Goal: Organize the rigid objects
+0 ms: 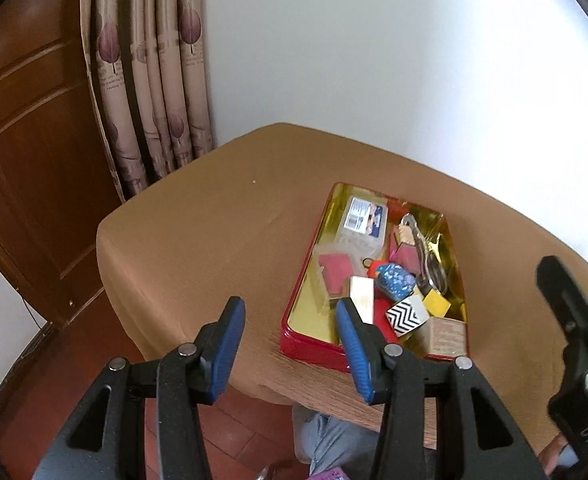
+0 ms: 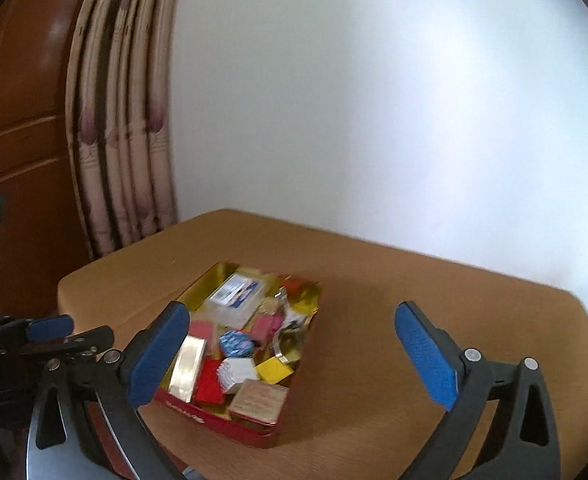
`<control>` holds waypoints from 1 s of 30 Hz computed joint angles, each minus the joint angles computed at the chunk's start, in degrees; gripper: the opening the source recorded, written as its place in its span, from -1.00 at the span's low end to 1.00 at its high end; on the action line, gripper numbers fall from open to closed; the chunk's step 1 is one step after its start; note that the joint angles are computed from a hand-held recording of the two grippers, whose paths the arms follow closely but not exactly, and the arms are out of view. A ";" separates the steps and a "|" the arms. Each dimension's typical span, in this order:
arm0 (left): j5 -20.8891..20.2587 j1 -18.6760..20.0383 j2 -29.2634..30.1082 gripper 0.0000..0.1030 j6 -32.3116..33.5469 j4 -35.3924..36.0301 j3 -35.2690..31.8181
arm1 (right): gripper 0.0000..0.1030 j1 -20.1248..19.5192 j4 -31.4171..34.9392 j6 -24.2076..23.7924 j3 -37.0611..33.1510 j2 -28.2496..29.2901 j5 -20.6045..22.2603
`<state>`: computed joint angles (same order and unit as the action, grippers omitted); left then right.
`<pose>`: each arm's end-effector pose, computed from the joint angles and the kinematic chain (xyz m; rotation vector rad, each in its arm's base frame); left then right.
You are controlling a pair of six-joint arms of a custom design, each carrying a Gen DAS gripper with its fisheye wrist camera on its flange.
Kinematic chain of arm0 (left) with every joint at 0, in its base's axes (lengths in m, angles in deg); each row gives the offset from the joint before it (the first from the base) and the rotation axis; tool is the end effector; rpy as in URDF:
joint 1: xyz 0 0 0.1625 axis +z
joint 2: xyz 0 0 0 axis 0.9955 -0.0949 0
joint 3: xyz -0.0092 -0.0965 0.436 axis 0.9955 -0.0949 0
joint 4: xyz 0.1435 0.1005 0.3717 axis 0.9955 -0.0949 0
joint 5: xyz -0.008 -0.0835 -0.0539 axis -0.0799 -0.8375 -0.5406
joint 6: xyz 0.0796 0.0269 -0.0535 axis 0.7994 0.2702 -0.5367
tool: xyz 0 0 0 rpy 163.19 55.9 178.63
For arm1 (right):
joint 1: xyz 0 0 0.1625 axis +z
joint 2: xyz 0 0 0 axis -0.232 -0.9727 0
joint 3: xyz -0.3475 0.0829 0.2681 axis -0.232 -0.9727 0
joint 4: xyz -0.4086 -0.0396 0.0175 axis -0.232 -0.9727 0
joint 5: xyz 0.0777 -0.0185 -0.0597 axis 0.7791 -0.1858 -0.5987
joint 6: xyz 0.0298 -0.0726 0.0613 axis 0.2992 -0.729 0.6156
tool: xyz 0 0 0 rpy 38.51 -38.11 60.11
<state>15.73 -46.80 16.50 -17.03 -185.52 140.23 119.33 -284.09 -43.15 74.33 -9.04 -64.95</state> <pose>-0.3092 -0.5232 0.2093 0.1682 2.1340 -1.0029 0.2522 -0.5530 0.2121 0.5217 -2.0607 1.5416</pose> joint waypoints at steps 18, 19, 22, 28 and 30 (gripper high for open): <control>3.10 -5.02 -2.31 -0.01 16.75 -18.16 5.54 | 0.98 4.52 -16.83 -5.98 1.22 2.71 -4.71; 3.23 -5.06 -2.29 0.00 16.12 -16.64 5.30 | 0.99 4.59 -17.36 -6.08 1.23 2.83 -4.65; 2.33 -4.94 -2.10 0.00 16.21 -15.41 5.08 | 0.99 4.53 -16.93 -5.27 1.43 2.58 -4.44; 2.09 -4.89 -0.98 0.00 18.65 -17.13 5.03 | 0.99 3.77 -14.52 -2.82 1.59 2.03 -4.69; 1.85 -4.89 -0.73 0.00 19.41 -18.07 5.16 | 0.99 3.64 -14.10 -2.47 1.73 1.95 -4.60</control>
<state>17.57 -51.68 15.77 2.38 -203.60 145.39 122.96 -298.19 -45.62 76.06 -7.08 -69.55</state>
